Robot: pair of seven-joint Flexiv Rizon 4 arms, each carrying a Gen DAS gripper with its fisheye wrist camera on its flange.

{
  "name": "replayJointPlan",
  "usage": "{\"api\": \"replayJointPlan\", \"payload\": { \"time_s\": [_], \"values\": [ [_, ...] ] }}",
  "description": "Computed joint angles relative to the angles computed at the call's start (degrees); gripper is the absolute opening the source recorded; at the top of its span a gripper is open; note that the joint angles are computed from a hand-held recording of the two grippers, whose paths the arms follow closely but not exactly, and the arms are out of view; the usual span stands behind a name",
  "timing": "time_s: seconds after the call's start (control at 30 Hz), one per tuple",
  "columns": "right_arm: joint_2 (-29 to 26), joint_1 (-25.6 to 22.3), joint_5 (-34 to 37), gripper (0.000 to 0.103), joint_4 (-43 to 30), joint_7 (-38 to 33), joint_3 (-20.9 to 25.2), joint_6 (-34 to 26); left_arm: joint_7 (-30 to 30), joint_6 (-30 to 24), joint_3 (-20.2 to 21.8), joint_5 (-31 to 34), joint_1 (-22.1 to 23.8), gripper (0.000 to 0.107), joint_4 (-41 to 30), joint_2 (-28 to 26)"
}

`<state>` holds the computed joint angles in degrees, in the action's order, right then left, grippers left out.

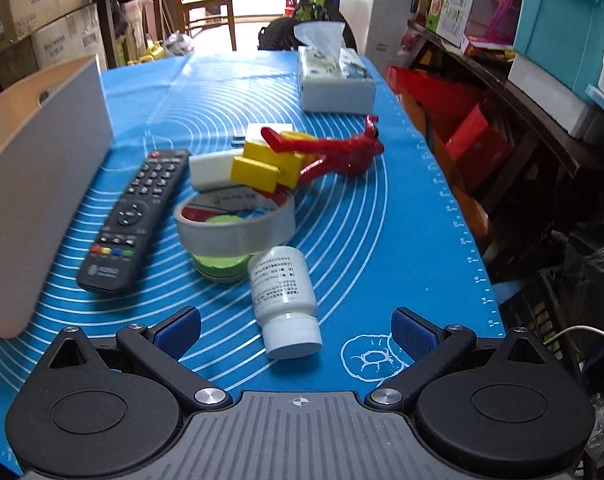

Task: Organize rigid objects
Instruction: 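Move the left tool to the basket rim and close on it, then grasp the white pill bottle with the right tool while left holds basket rim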

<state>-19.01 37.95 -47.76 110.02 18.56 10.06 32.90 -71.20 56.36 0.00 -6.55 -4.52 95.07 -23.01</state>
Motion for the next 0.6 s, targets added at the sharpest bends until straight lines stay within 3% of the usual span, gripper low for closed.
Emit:
{"api": "replayJointPlan", "payload": {
  "time_s": [0.07,0.27,0.33,0.43,0.6],
  "values": [
    [-0.5,-0.3,0.0,0.098,-0.3,-0.6,-0.2,0.3,0.6,-1.7,-0.6,-1.7,0.8,0.051,-0.4,-0.2],
    [-1.2,-0.8,-0.8,0.092,-1.0,-1.5,-1.1,0.6,0.0,-4.8,0.1,-0.6,0.2,0.020,-2.2,-1.3],
    [-1.4,-1.2,-0.7,0.088,-1.1,-2.0,-1.2,1.1,-0.5,-5.2,0.2,-0.5,0.3,0.020,-2.5,-1.5],
    [-1.8,-1.6,0.1,0.081,-1.4,-2.8,-1.4,2.0,0.8,-5.3,-0.8,-2.3,1.4,0.009,-2.1,-1.4],
    [-2.3,-1.7,0.3,0.075,-1.8,-3.7,-1.5,3.2,1.0,-5.3,-0.7,-2.5,1.3,0.009,-2.3,-1.5]
  ]
}}
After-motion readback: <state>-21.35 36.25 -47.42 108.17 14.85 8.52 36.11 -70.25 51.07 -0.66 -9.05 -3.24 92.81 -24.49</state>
